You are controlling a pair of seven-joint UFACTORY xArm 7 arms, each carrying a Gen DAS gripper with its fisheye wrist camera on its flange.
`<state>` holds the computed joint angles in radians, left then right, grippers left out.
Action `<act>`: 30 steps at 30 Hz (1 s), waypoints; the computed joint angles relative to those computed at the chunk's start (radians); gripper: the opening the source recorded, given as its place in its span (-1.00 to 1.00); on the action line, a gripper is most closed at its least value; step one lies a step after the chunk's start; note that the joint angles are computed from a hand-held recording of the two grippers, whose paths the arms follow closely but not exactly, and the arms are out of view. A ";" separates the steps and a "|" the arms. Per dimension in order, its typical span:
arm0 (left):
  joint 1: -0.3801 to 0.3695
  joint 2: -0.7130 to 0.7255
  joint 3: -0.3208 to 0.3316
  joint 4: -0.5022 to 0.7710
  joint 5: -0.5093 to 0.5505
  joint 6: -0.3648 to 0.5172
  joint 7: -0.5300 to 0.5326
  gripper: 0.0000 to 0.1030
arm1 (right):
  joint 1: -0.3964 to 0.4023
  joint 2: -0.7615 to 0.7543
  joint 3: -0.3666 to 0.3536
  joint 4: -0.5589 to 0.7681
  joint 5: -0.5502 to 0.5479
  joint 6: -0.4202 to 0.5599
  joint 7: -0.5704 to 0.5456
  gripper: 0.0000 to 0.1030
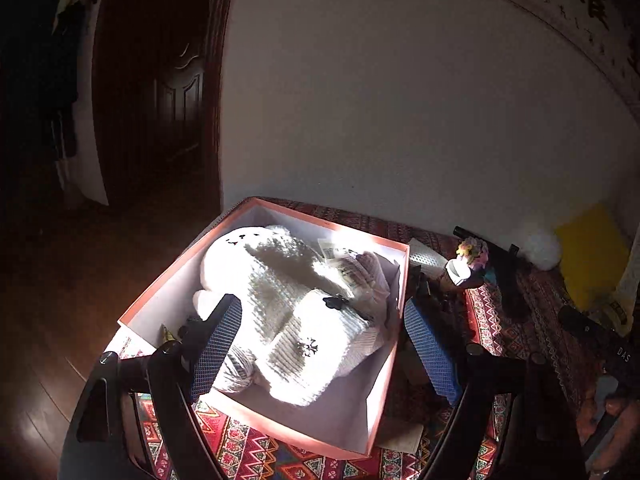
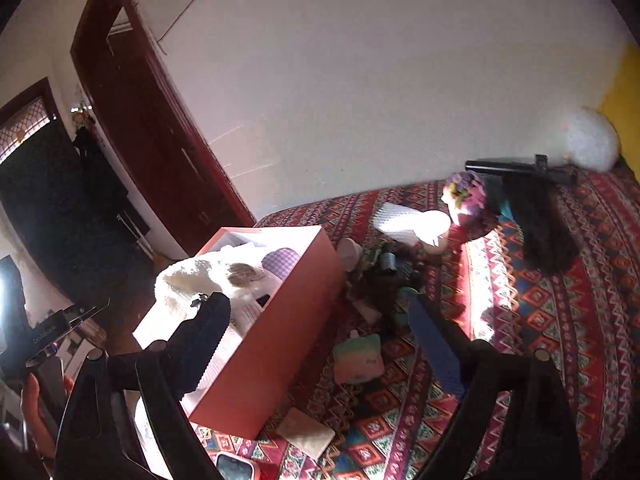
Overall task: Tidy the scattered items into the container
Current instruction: 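Grasp the green tape measure with the right tool while the left grasps the green pouch, drop in box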
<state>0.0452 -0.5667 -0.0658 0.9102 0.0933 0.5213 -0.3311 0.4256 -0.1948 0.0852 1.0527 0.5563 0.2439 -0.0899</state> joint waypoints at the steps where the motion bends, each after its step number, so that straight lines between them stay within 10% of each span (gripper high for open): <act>1: -0.011 0.008 -0.034 0.000 0.000 -0.005 -0.023 0.62 | 0.008 -0.042 -0.022 -0.059 0.047 -0.020 -0.024 0.84; 8: -0.132 0.264 -0.220 0.054 0.059 0.008 -0.199 0.62 | 0.283 -0.175 -0.344 -0.308 0.446 -0.193 -0.295 0.87; 13: -0.114 0.489 -0.266 0.175 0.332 0.143 -0.433 0.62 | 0.245 -0.078 -0.420 -0.252 0.574 -0.017 -0.377 0.87; 17: -0.134 0.618 -0.201 0.262 0.335 0.159 -0.463 0.62 | 0.229 0.059 -0.454 -0.106 0.699 0.150 -0.495 0.87; 23: -0.138 0.731 -0.130 0.307 0.121 0.077 -0.304 0.61 | 0.134 0.420 -0.410 0.279 0.627 0.462 -0.394 0.87; 26: -0.205 0.736 -0.052 0.303 0.203 0.041 -0.321 -0.38 | 0.123 0.570 -0.379 0.457 0.504 0.486 -0.296 0.87; 30: -0.185 0.696 -0.044 0.235 0.026 -0.038 -0.201 -0.56 | 0.137 0.722 -0.356 0.650 0.295 0.536 -0.210 0.87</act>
<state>-0.1399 0.1292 -0.1099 1.1457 0.1193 0.4836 -0.5318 0.5630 0.5273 -0.2709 1.7028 0.8511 0.7803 -0.2997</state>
